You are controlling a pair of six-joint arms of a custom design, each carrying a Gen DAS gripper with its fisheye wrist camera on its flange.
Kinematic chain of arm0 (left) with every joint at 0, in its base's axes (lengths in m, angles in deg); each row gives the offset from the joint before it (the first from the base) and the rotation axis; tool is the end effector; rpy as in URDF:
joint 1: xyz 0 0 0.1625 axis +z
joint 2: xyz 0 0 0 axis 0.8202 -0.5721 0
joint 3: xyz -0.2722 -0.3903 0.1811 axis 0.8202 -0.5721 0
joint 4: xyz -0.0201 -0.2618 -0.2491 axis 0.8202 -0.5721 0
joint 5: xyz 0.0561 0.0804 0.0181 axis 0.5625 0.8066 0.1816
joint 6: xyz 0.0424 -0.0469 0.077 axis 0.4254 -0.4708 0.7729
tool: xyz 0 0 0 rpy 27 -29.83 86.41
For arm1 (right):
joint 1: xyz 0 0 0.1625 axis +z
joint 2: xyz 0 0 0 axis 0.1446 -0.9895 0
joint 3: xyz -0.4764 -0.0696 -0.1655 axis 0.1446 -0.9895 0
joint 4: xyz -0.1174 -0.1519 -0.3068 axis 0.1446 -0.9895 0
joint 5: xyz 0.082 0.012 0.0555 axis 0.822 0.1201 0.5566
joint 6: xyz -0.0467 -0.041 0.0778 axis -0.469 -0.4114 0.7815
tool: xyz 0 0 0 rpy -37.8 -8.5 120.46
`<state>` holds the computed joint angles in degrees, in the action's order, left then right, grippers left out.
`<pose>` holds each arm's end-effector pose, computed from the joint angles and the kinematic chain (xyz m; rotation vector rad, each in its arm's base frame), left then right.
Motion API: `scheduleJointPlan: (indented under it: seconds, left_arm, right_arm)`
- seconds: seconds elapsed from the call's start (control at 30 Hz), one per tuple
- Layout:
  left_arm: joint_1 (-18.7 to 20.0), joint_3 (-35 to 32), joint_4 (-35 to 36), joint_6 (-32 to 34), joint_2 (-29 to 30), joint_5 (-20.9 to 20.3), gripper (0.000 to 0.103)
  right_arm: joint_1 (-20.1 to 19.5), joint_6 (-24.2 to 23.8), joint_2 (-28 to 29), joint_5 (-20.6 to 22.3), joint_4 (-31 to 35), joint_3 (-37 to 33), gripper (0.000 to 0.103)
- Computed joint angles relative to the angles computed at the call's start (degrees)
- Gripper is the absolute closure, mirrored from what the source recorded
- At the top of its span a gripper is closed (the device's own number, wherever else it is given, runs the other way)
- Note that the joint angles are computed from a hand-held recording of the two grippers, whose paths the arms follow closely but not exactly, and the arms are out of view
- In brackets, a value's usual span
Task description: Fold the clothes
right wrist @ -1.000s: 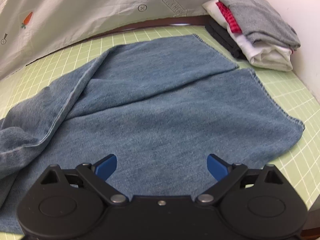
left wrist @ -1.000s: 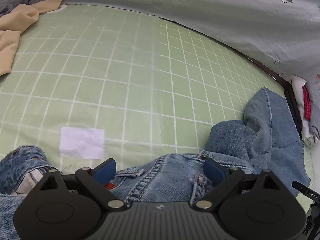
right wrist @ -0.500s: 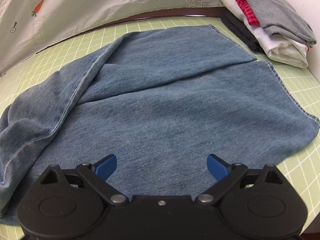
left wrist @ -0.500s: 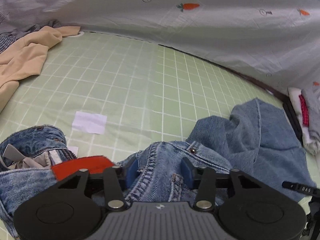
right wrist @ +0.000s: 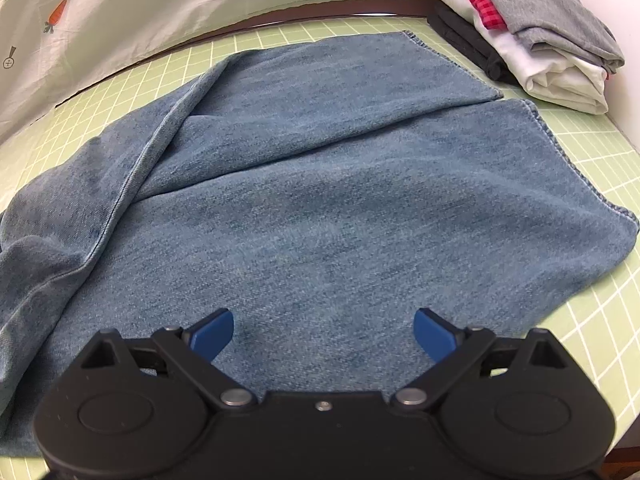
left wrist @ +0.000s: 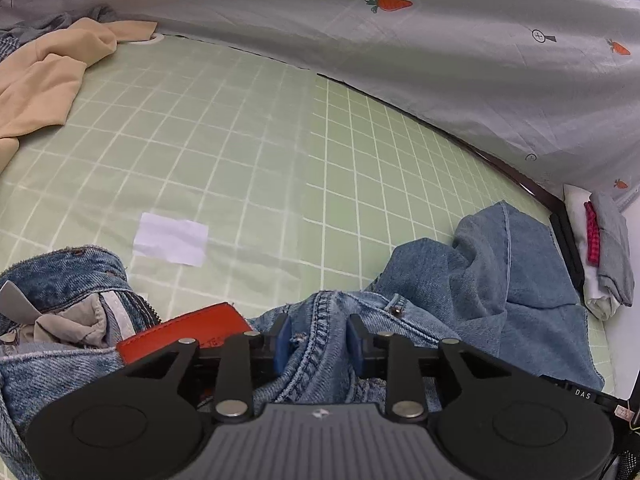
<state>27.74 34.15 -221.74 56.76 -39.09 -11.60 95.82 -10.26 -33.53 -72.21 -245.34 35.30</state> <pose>0.0974 -0.6523 0.3614 0.0017 2.5879 -0.8714 0.2330 -0.7025 -0.0237 -0.0707 -2.2241 0.7402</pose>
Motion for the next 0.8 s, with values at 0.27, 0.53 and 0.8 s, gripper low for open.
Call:
scheduleJointPlan:
  seconds: [0.27,0.53,0.8]
  left_arm:
    - [-3.27,-0.86,-9.5,6.05,-1.86,3.77,0.088]
    - [-2.34,-28.76,-31.89,26.77,10.27,19.09,0.08]
    - [0.08,-16.17,-22.58,7.88,4.54,17.97,0.028]
  right_arm:
    - [0.26,0.49,0.24,-1.27,1.74,-1.03,0.005]
    - [1.48,-4.03,1.18,-4.95,-4.24,-1.39,0.005]
    - [1.08,-0.11,0.48,-4.25,-2.03,-0.52,0.005]
